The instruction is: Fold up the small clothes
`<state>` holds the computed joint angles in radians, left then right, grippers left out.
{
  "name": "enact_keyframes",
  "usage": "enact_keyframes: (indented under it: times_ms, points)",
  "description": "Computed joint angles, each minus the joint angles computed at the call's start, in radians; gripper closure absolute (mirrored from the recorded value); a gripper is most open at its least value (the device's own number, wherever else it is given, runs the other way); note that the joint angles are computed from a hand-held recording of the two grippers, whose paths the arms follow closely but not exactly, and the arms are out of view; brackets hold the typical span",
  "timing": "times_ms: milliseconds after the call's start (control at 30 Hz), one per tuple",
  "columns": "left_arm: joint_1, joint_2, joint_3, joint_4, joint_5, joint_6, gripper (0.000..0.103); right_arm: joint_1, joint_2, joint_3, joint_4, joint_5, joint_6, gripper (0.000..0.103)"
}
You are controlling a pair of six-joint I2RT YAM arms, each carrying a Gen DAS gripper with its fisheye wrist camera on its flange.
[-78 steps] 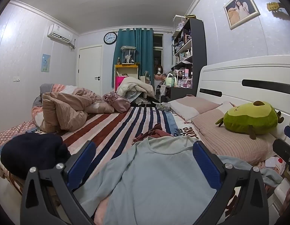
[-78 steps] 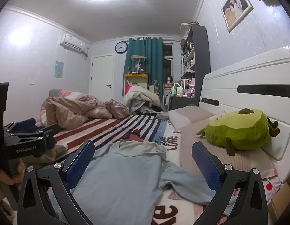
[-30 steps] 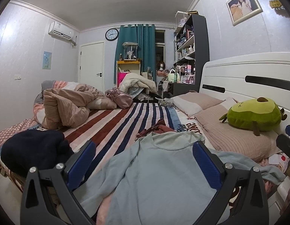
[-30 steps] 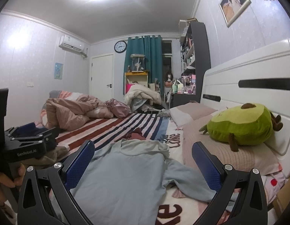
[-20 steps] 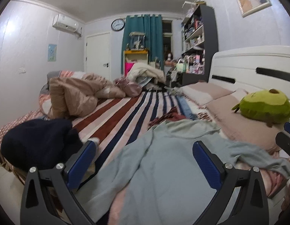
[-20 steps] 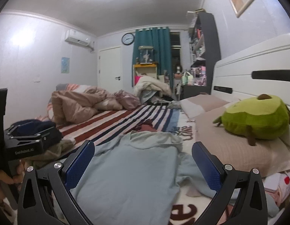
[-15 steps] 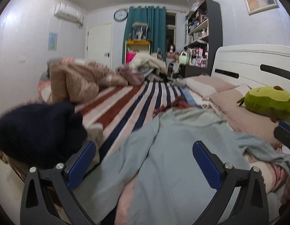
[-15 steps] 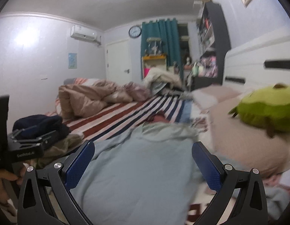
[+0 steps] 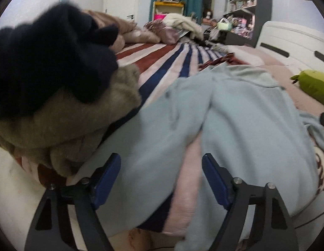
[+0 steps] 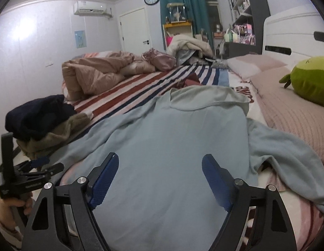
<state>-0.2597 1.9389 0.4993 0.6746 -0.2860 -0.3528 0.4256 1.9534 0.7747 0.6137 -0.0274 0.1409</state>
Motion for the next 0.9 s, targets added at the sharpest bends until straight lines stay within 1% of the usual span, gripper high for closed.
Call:
enact_keyframes:
  times_ms: [33, 67, 100, 133, 167, 200, 233, 267, 333, 433, 500, 567, 633, 733, 767, 833, 867, 900]
  points:
    - [0.007, 0.016, 0.012, -0.009, -0.001, -0.001, 0.04, -0.002, 0.002, 0.0, 0.0, -0.002, 0.002, 0.024]
    - [0.015, 0.036, 0.035, -0.039, -0.003, -0.003, 0.044, -0.003, 0.008, 0.003, 0.002, -0.002, 0.003, 0.024]
    - [0.022, 0.043, 0.038, -0.05, -0.001, 0.0, 0.046, -0.004, 0.001, 0.001, -0.003, -0.004, 0.007, 0.024]
    - [0.023, 0.045, 0.037, -0.051, 0.0, 0.003, 0.046, -0.007, 0.001, 0.003, -0.007, -0.008, 0.01, 0.024]
    - [0.026, 0.028, 0.017, -0.033, 0.005, 0.001, 0.045, -0.01, -0.001, 0.001, -0.006, -0.012, 0.012, 0.024]
    - [0.028, 0.005, -0.002, -0.023, 0.009, -0.004, 0.037, -0.014, -0.005, -0.003, -0.005, -0.015, 0.013, 0.024]
    - [0.04, -0.025, -0.044, 0.022, 0.023, -0.006, 0.029, -0.018, -0.009, -0.007, -0.005, -0.017, 0.011, 0.024]
    - [0.055, -0.045, -0.072, 0.045, 0.033, -0.006, 0.029, -0.02, -0.012, -0.01, -0.006, -0.015, 0.008, 0.024]
    - [0.097, -0.068, -0.094, 0.028, 0.036, 0.005, 0.029, -0.026, -0.019, -0.02, 0.0, -0.015, 0.005, 0.024]
    - [0.155, -0.054, -0.096, 0.011, 0.065, 0.012, 0.029, -0.037, -0.015, -0.024, 0.009, -0.032, 0.02, 0.024]
    - [0.191, -0.034, -0.101, 0.035, 0.123, 0.026, 0.028, -0.039, -0.009, -0.02, 0.004, -0.045, 0.039, 0.024]
    - [0.2, -0.008, -0.084, 0.031, 0.136, 0.035, 0.025, -0.041, -0.01, -0.024, 0.004, -0.063, 0.047, 0.024]
    - [0.192, 0.021, -0.057, 0.016, 0.129, 0.043, 0.02, -0.036, -0.015, -0.031, 0.005, -0.058, 0.043, 0.024]
    - [0.188, 0.059, -0.018, 0.003, 0.13, 0.033, 0.019, -0.033, -0.031, -0.045, 0.005, -0.047, 0.037, 0.024]
    - [0.192, 0.066, -0.008, 0.002, 0.142, 0.022, 0.021, -0.032, -0.035, -0.048, 0.006, -0.047, 0.04, 0.024]
    - [0.198, 0.071, -0.019, 0.032, 0.156, 0.028, 0.04, -0.033, -0.046, -0.059, 0.009, -0.043, 0.044, 0.024]
    - [0.193, 0.066, -0.026, 0.038, 0.151, 0.035, 0.047, -0.033, -0.049, -0.063, 0.01, -0.039, 0.046, 0.024]
    - [0.182, 0.055, -0.039, 0.04, 0.15, 0.031, 0.063, -0.033, -0.053, -0.067, 0.011, -0.036, 0.047, 0.024]
